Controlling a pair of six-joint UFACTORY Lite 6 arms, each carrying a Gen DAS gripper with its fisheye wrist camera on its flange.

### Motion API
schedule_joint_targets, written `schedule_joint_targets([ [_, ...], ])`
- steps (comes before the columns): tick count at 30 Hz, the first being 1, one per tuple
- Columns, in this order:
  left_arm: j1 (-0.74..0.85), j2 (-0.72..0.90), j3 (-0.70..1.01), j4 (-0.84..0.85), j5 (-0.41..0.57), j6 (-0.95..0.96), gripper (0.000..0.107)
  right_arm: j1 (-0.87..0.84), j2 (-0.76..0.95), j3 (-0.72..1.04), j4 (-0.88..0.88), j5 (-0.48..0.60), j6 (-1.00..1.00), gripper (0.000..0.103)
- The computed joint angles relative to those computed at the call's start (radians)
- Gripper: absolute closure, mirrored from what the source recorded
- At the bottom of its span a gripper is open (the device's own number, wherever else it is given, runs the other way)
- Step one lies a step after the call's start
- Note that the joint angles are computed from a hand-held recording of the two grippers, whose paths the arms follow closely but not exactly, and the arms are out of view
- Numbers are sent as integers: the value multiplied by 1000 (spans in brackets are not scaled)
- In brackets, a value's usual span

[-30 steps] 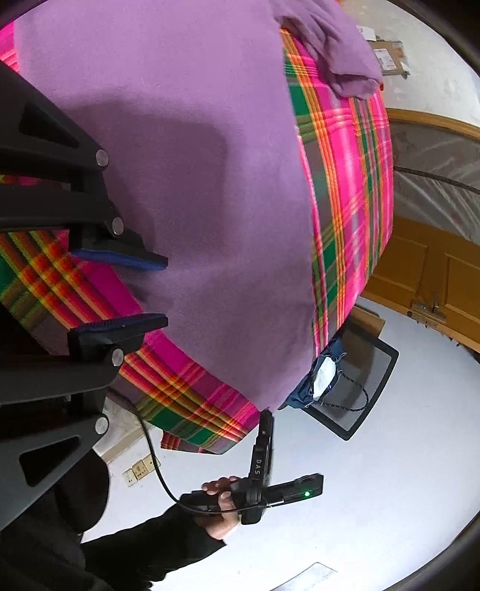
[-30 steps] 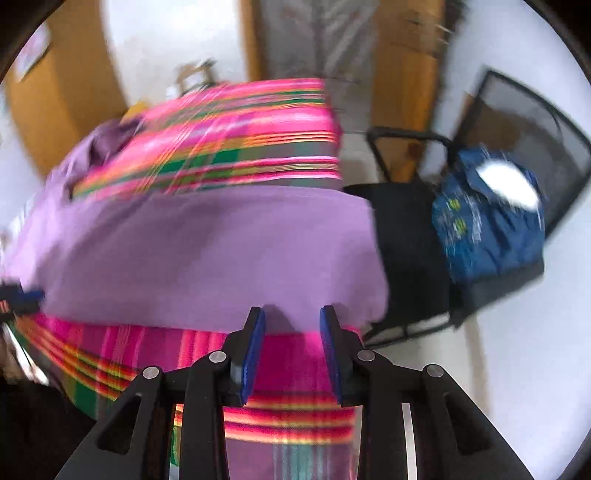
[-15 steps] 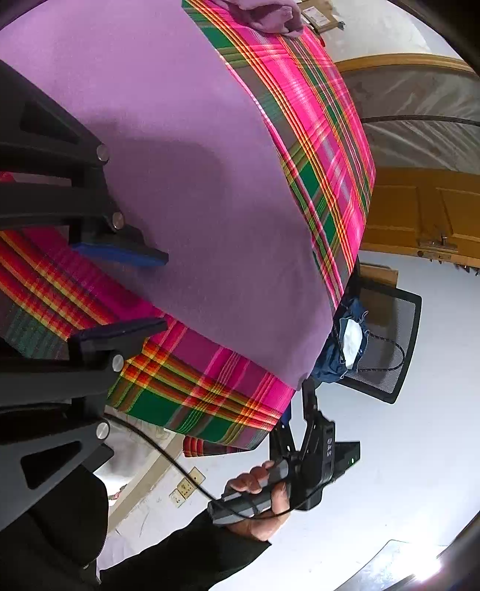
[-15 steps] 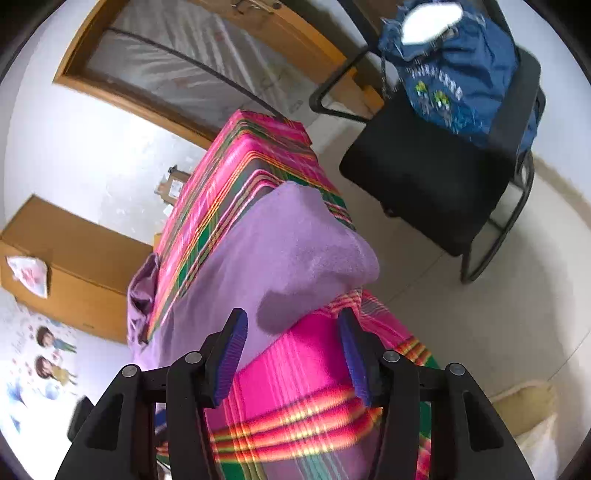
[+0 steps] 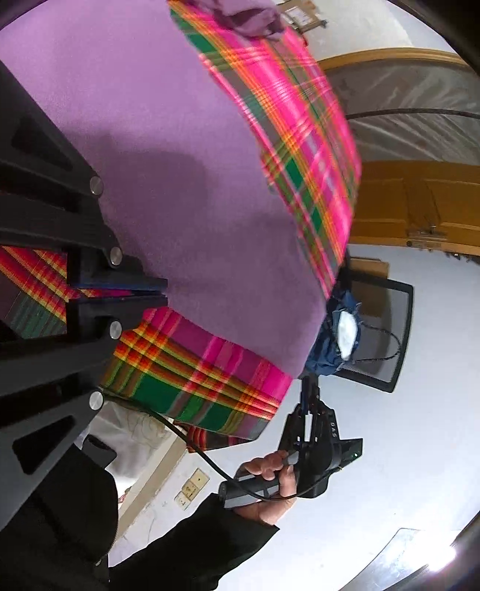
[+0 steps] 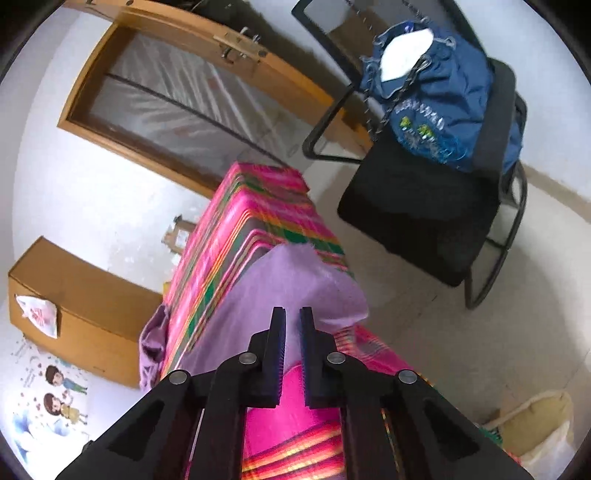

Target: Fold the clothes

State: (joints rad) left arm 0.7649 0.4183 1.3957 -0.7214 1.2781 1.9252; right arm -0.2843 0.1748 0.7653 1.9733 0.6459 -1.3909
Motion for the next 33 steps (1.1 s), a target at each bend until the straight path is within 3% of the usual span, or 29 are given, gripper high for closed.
schedule_joint_targets([
  [6, 28, 63, 102, -28, 96, -61, 104, -21, 34, 15, -59, 51, 41, 92],
  [8, 23, 102, 156, -29, 111, -115, 104, -30, 77, 27, -78, 95, 77, 82],
  [9, 19, 112, 168, -25, 103, -133, 104, -34, 95, 27, -75, 111, 93, 66],
  [10, 16, 113, 169, -22, 95, -141, 104, -41, 115, 24, -65, 140, 103, 62],
  [13, 11, 105, 149, -9, 92, -132, 104, -59, 191, 31, -54, 240, 140, 62],
  [18, 12, 87, 121, 2, 91, -110, 104, -44, 259, 73, -26, 292, 159, 62],
  [20, 15, 97, 135, -1, 95, -118, 104, -33, 255, 78, -3, 280, 148, 65],
  [21, 16, 107, 147, -2, 95, -128, 104, -28, 253, 81, 8, 275, 142, 74],
  [23, 17, 130, 176, -3, 94, -155, 104, -26, 245, 77, 35, 270, 123, 80],
  [25, 15, 153, 201, 2, 92, -182, 104, -34, 229, 51, 80, 284, 86, 93],
  [33, 13, 183, 226, 6, 96, -205, 104, -65, 98, -76, 222, 312, -39, 100],
])
